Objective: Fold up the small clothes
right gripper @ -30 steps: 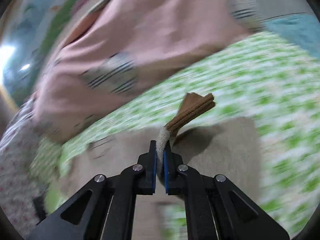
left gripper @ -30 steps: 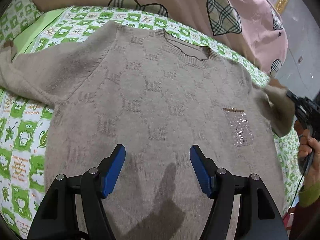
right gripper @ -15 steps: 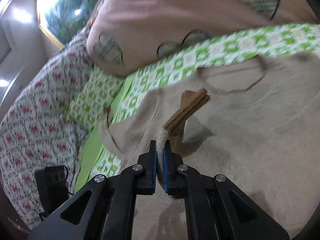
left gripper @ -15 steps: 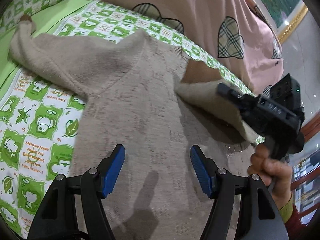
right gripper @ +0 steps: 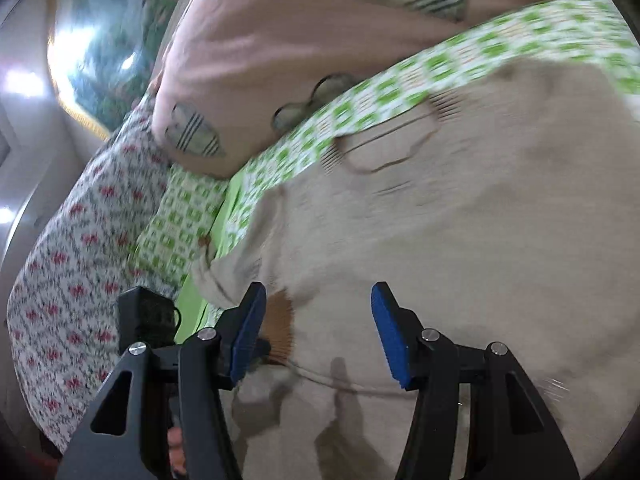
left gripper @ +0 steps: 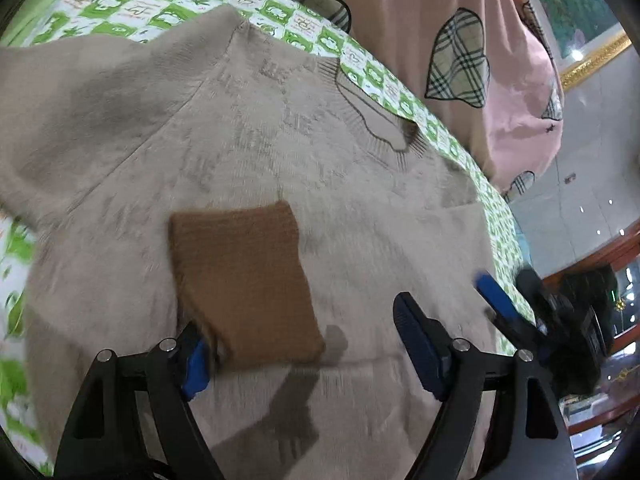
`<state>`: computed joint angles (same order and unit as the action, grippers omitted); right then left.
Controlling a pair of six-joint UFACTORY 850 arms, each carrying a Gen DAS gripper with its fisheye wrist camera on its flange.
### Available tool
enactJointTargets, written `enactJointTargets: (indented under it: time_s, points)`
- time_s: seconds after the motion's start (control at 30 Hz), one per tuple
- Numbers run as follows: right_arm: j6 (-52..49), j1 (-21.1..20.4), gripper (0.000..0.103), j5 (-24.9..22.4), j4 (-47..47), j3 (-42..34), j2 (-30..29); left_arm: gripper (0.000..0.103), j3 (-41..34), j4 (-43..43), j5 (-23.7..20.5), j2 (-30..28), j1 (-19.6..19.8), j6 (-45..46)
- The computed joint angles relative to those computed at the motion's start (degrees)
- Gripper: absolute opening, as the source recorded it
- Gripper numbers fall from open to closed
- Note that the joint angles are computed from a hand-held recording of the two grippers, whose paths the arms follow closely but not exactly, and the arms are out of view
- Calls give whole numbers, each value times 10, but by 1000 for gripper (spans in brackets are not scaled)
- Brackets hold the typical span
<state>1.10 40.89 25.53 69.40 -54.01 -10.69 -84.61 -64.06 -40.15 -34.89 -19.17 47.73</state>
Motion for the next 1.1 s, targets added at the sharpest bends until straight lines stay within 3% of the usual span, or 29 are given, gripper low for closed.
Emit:
enactJointTargets:
  time_s: [0.07, 0.1, 0.13, 0.27, 0.37, 0.57, 0.7, 0.73, 0.77, 0.83, 0.93, 1.1]
  points:
    - [-44, 17, 56, 33, 66, 29, 30, 33, -5, -14, 9, -4, -5, 29]
    - [-68, 26, 56, 51, 100, 41, 44, 2, -14, -3, -3, -9, -8, 33]
    - [-90, 34, 56, 70, 134, 53, 58, 5, -12, 0, 4, -4, -11, 41]
    - [-194, 47, 56, 129, 259, 82, 103, 4, 28, -67, 100, 48, -10, 143]
    - [-248, 36, 56, 149, 325, 99, 128, 4, -8, -7, 99, 20, 4, 86]
    - [-349, -41, 56, 91, 397, 101, 121, 5, -15, 45, 103, 7, 5, 55]
    - [-426, -92, 56, 24, 434, 86, 88, 5, -14, 63, 114, 5, -3, 38]
    - [-477, -104, 52, -2, 461, 77, 76, 4, -13, 69, 116, 6, -4, 35]
    - [-505, -105, 15, -8, 475, 74, 72, 4, -15, 73, 115, 5, -6, 33]
    - [-534, -97, 11, 20, 485, 72, 81, 5, -16, 56, 108, 7, -8, 51]
    - [-497, -84, 9, 66, 458, 91, 112, 5, -11, 5, 112, 14, -18, 112]
    - [-507, -103, 10, 41, 499, 110, 112, 7, -44, 131, 139, -18, -37, -3]
